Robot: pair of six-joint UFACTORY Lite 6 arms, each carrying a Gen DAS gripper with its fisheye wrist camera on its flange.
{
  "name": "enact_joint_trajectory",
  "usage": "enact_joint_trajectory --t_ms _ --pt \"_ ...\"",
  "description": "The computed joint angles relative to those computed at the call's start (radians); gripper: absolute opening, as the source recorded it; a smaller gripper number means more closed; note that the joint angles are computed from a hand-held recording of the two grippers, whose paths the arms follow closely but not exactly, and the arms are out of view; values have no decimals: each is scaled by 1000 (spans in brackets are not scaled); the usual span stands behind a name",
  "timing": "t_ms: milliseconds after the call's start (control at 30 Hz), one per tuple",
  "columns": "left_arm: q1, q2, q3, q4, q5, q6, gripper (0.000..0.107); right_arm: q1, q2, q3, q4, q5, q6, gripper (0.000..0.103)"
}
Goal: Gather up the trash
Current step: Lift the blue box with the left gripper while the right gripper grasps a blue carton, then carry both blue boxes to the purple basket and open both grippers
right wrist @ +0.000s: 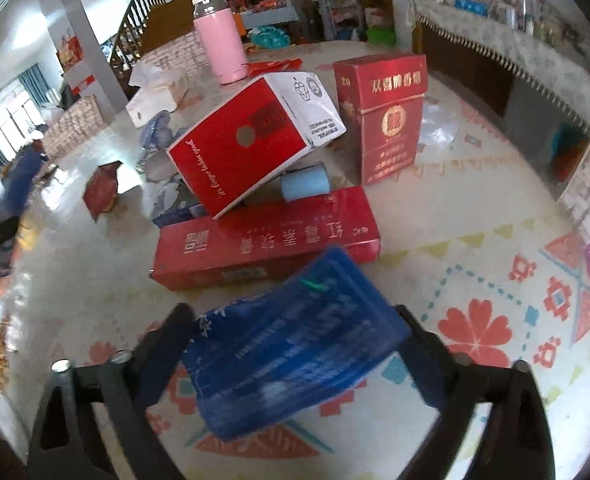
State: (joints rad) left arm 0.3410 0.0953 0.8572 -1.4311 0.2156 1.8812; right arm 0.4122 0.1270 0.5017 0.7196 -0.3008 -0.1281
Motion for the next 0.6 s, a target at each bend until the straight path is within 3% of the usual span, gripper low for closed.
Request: enact_joint_trajectory --t_ms 200,400,500,600 --pt "8 -175 -151 -2 56 30 45 8 -156 -113 61 -30 -67 70" --pt "-30 -358 -280 79 82 -65 45 -38 -356 -234 -126 25 84 58" --pt "-55 -450 -333 160 101 -160 45 -24 -445 -277 -60 41 12 53" --pt "-83 -530 -378 237 114 -254 45 -2 -569 -326 157 65 -210 50"
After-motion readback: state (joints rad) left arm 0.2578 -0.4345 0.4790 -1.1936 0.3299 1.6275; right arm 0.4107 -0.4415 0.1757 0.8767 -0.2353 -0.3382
